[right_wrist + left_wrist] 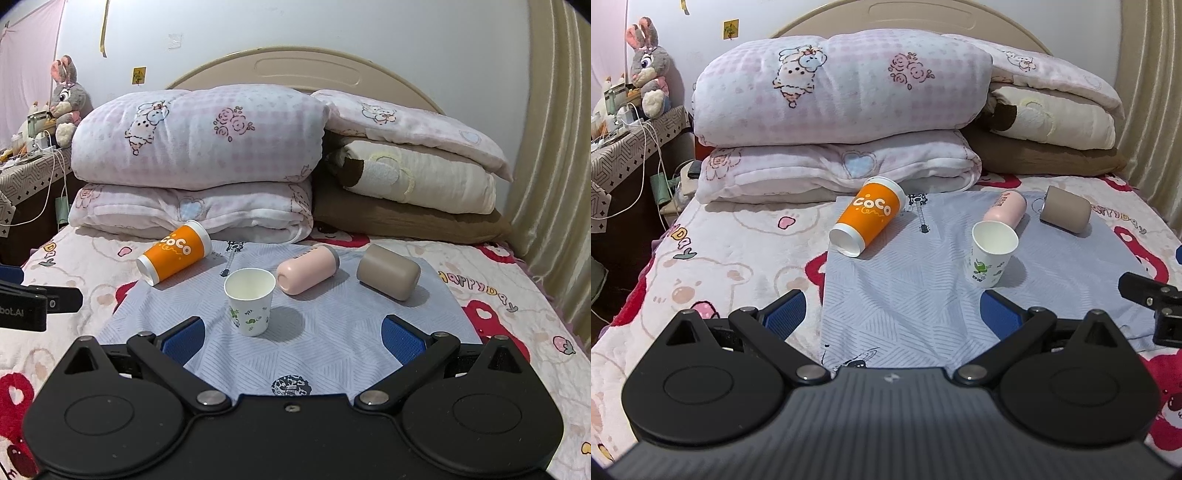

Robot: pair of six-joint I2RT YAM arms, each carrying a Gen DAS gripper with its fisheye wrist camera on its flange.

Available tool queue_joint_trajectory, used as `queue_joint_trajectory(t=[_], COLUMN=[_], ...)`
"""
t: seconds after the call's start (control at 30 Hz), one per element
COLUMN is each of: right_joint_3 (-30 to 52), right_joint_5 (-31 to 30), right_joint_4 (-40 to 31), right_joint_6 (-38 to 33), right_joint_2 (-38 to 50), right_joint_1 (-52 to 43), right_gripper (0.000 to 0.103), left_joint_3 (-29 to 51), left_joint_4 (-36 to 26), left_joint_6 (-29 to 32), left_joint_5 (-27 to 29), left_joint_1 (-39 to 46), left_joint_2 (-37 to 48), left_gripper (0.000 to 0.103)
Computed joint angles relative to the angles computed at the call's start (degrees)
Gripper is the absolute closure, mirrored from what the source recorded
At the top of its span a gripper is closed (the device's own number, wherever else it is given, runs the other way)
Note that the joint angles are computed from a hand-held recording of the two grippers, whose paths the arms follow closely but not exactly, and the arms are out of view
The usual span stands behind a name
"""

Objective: Flip cup upright

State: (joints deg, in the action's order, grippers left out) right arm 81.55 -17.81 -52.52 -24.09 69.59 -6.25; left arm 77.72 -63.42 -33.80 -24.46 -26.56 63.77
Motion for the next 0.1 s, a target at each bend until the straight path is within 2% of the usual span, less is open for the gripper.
queue_joint_trajectory(t=[0.1], right_joint_3=[-0.1], right_joint_5=[0.0], right_joint_4=[0.1], right_joint_6=[-0.1], right_joint_2=[0.0], right_joint_1=[0.0], right_gripper=[0.000], left_joint_3=[-0.1], left_joint_4=[0.0], left_joint_6=[-0.1], left_joint_5=[0.2], left_joint_1=[0.1], left_joint_2=[0.0], left_gripper=[0.001])
